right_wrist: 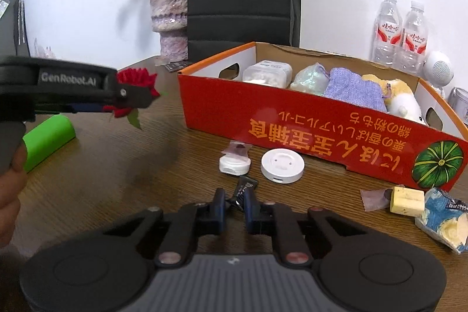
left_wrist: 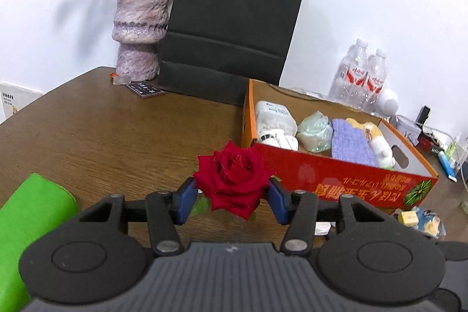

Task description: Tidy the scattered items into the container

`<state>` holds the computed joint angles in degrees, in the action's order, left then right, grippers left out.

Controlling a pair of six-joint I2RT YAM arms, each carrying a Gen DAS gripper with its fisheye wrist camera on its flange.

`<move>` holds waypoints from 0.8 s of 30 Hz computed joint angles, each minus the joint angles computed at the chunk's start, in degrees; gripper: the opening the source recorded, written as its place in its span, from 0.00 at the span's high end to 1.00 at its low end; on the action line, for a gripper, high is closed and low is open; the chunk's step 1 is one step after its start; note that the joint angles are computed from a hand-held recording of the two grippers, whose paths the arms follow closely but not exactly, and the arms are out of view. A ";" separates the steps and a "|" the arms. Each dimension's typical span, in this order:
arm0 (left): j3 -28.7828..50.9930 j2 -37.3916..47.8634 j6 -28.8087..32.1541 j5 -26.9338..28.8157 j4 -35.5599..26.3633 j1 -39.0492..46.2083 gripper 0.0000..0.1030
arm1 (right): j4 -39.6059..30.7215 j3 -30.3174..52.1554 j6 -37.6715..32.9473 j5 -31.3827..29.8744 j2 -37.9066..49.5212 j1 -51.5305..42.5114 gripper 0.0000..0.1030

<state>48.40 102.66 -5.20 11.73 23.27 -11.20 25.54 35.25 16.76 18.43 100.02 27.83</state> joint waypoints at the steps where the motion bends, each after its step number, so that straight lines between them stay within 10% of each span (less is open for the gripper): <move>1: -0.40 -0.03 -0.04 0.14 0.75 0.00 0.49 | -0.09 0.01 -0.33 0.23 0.00 0.08 0.88; 9: -5.50 -1.51 -0.54 -0.36 2.25 -1.15 0.50 | -1.22 -11.87 5.12 10.90 -12.64 7.39 0.98; 24: -15.36 -7.17 -6.75 6.54 9.63 -0.64 0.50 | 0.07 -23.01 9.79 8.54 -27.11 7.82 0.98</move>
<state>33.04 95.49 -11.95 18.27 32.90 -11.85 25.61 12.24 26.55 26.97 72.91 35.65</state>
